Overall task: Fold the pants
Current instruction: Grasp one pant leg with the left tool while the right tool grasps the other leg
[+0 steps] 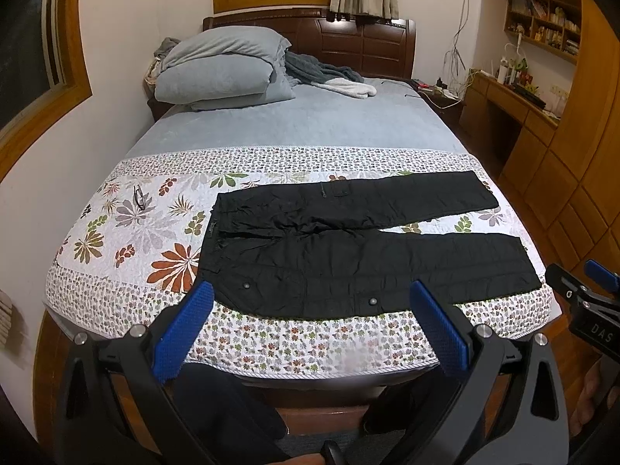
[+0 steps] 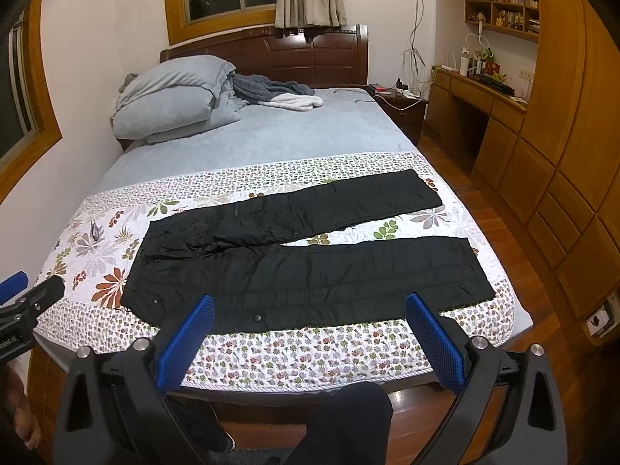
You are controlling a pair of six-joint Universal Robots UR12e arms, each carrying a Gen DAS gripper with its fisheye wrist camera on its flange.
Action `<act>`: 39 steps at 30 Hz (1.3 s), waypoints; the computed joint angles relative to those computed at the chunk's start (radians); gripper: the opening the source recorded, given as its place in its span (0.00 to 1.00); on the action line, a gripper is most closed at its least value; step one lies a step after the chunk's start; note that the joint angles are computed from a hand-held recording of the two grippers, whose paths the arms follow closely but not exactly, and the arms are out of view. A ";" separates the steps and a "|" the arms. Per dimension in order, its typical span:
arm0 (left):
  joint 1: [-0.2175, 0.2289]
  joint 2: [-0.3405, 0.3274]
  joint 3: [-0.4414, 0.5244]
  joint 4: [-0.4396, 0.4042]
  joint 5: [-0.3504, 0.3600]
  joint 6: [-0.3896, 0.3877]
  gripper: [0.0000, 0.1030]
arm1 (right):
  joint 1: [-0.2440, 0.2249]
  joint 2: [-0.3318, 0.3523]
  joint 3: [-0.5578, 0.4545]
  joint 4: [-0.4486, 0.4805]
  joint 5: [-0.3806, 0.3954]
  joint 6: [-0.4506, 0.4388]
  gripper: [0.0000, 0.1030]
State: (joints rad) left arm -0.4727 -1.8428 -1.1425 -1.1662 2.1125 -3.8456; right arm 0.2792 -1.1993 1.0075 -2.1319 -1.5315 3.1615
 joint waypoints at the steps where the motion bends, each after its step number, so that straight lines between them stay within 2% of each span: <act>1: 0.001 0.000 -0.001 -0.002 -0.001 0.000 0.97 | 0.000 0.000 0.001 0.000 0.000 0.000 0.97; 3: 0.008 0.001 -0.008 0.003 -0.019 0.007 0.98 | 0.001 0.005 -0.002 0.001 -0.002 0.003 0.97; 5: 0.022 0.012 -0.039 0.044 -0.061 0.036 0.98 | 0.000 0.008 0.000 0.000 0.000 0.002 0.97; 7: 0.054 0.037 -0.102 0.115 -0.159 0.071 0.98 | -0.010 0.008 0.014 -0.020 0.031 0.000 0.97; 8: 0.077 0.056 -0.146 0.166 -0.230 0.080 0.98 | -0.017 0.011 0.020 -0.026 0.051 0.002 0.97; 9: 0.113 0.080 -0.204 0.226 -0.330 0.074 0.97 | -0.030 0.020 0.017 -0.008 0.085 0.002 0.97; 11: 0.188 0.119 -0.318 0.325 -0.502 0.024 0.97 | -0.066 0.051 0.000 0.062 0.188 0.023 0.97; 13: 0.243 0.138 -0.393 0.390 -0.591 0.013 0.98 | -0.091 0.073 -0.003 0.105 0.248 0.049 0.97; 14: 0.273 0.146 -0.435 0.410 -0.594 -0.001 0.98 | -0.103 0.086 -0.008 0.129 0.267 0.053 0.97; 15: 0.291 0.152 -0.458 0.408 -0.593 -0.016 0.98 | -0.118 0.103 -0.013 0.154 0.294 0.056 0.97; 16: 0.320 0.154 -0.481 0.394 -0.625 -0.038 0.98 | -0.129 0.112 -0.010 0.164 0.321 0.063 0.97; 17: 0.353 0.152 -0.493 0.356 -0.684 -0.071 0.98 | -0.146 0.125 -0.004 0.175 0.371 0.081 0.97; 18: 0.400 0.148 -0.524 0.342 -0.781 -0.141 0.97 | -0.156 0.134 -0.004 0.186 0.405 0.097 0.97; 19: 0.437 0.146 -0.556 0.370 -0.856 -0.194 0.97 | -0.166 0.141 0.001 0.194 0.426 0.114 0.97; 20: 0.453 0.143 -0.580 0.416 -0.890 -0.208 0.97 | -0.173 0.148 0.005 0.197 0.438 0.132 0.97; 24: 0.492 0.105 -0.611 0.502 -0.880 -0.252 0.97 | -0.196 0.170 0.028 0.183 0.474 0.182 0.97; 26: 0.502 0.079 -0.602 0.478 -0.882 -0.265 0.97 | -0.208 0.181 0.032 0.179 0.499 0.204 0.97; 28: 0.515 0.051 -0.603 0.484 -0.913 -0.299 0.97 | -0.224 0.189 0.045 0.158 0.526 0.236 0.97; 31: 0.515 0.029 -0.595 0.482 -0.903 -0.328 0.97 | -0.250 0.203 0.058 0.124 0.571 0.299 0.97; 35: 0.507 0.013 -0.563 0.456 -0.882 -0.364 0.97 | -0.297 0.214 0.096 0.014 0.625 0.444 0.97; 38: 0.505 -0.010 -0.530 0.445 -0.869 -0.311 0.97 | -0.340 0.223 0.132 -0.125 0.662 0.609 0.97; 39: 0.502 -0.014 -0.530 0.474 -0.874 -0.311 0.96 | -0.356 0.227 0.145 -0.183 0.671 0.672 0.97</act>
